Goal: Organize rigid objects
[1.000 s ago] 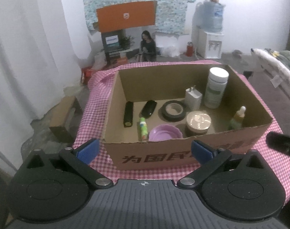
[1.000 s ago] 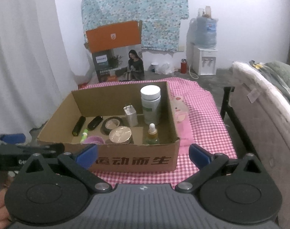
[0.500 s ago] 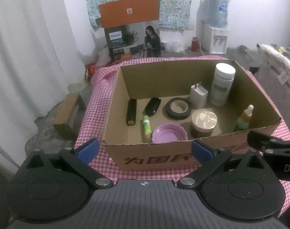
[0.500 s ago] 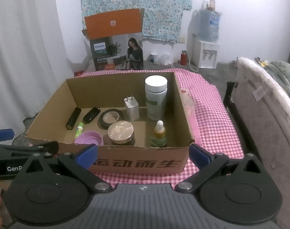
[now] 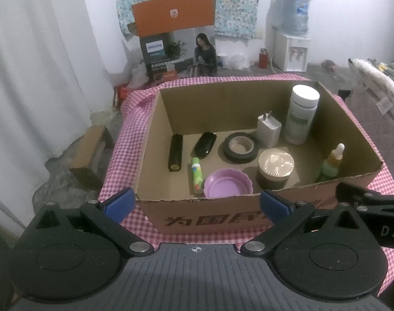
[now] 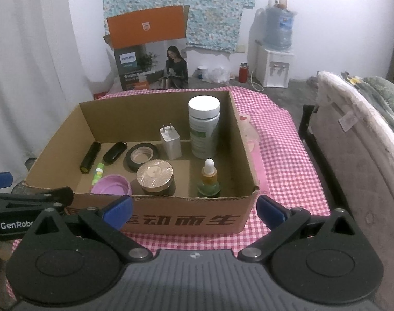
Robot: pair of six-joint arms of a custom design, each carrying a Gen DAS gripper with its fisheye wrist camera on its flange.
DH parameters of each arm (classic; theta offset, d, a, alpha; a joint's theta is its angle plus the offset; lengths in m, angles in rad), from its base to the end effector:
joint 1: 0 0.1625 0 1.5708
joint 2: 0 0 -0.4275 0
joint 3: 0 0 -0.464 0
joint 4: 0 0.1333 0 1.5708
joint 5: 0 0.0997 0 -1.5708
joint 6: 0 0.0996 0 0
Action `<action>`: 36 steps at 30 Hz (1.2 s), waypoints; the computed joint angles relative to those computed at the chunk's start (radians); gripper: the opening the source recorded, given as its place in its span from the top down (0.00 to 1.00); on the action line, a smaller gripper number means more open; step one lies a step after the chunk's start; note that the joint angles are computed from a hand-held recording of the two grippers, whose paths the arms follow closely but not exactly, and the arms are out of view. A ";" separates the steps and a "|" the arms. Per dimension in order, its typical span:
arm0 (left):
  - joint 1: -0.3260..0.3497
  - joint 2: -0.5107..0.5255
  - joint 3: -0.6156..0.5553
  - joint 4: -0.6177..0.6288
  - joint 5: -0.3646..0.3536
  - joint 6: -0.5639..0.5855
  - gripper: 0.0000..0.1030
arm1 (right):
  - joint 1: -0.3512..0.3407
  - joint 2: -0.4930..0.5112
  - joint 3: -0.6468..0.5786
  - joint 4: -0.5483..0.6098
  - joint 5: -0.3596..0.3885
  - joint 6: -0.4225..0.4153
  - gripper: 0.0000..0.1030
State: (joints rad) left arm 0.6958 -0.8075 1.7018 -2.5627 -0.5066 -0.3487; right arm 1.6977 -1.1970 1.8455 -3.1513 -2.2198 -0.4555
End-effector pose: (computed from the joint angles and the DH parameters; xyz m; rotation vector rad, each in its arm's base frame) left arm -0.3883 -0.6114 0.0712 0.5081 2.1280 -0.8270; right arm 0.1547 -0.6346 0.3130 0.2742 -2.2068 0.9673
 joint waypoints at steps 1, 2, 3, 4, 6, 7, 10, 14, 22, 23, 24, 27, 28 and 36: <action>0.001 0.000 -0.001 0.004 -0.001 -0.003 0.00 | 0.000 0.000 0.000 0.002 0.000 0.001 0.00; 0.001 -0.002 0.000 0.007 -0.002 -0.005 0.00 | 0.001 0.003 -0.004 0.005 -0.002 0.004 0.00; 0.002 -0.003 0.000 0.009 -0.004 -0.007 0.00 | 0.001 0.002 -0.003 0.008 -0.003 0.005 0.00; 0.002 -0.004 0.000 0.009 -0.006 -0.008 0.00 | 0.001 0.002 -0.005 0.011 -0.003 0.005 0.00; 0.002 -0.005 0.002 0.010 -0.007 -0.010 0.00 | 0.001 0.001 -0.005 0.012 -0.002 0.004 0.00; 0.002 -0.005 0.002 0.009 -0.006 -0.008 0.00 | 0.001 0.002 -0.005 0.011 -0.003 0.003 0.00; 0.002 -0.006 0.002 0.010 -0.008 -0.009 0.00 | 0.003 0.002 -0.003 0.007 -0.006 0.000 0.00; 0.003 -0.007 0.003 0.011 -0.010 -0.010 0.00 | 0.004 0.003 -0.004 0.008 -0.008 0.001 0.00; 0.002 -0.010 0.005 0.012 -0.013 -0.013 0.00 | 0.006 0.003 -0.005 0.006 -0.014 -0.004 0.00; 0.002 -0.010 0.005 0.012 -0.013 -0.013 0.00 | 0.006 0.003 -0.005 0.006 -0.014 -0.004 0.00; 0.002 -0.009 0.004 0.012 -0.013 -0.013 0.00 | 0.006 0.003 -0.005 0.005 -0.013 -0.005 0.00; 0.002 -0.010 0.004 0.013 -0.013 -0.013 0.00 | 0.006 0.003 -0.005 0.005 -0.013 -0.005 0.00; 0.002 -0.010 0.005 0.011 -0.012 -0.012 0.00 | 0.006 0.003 -0.005 0.005 -0.013 -0.005 0.00; 0.003 -0.010 0.004 0.009 -0.014 -0.009 0.00 | 0.005 0.002 -0.006 0.005 -0.014 -0.010 0.00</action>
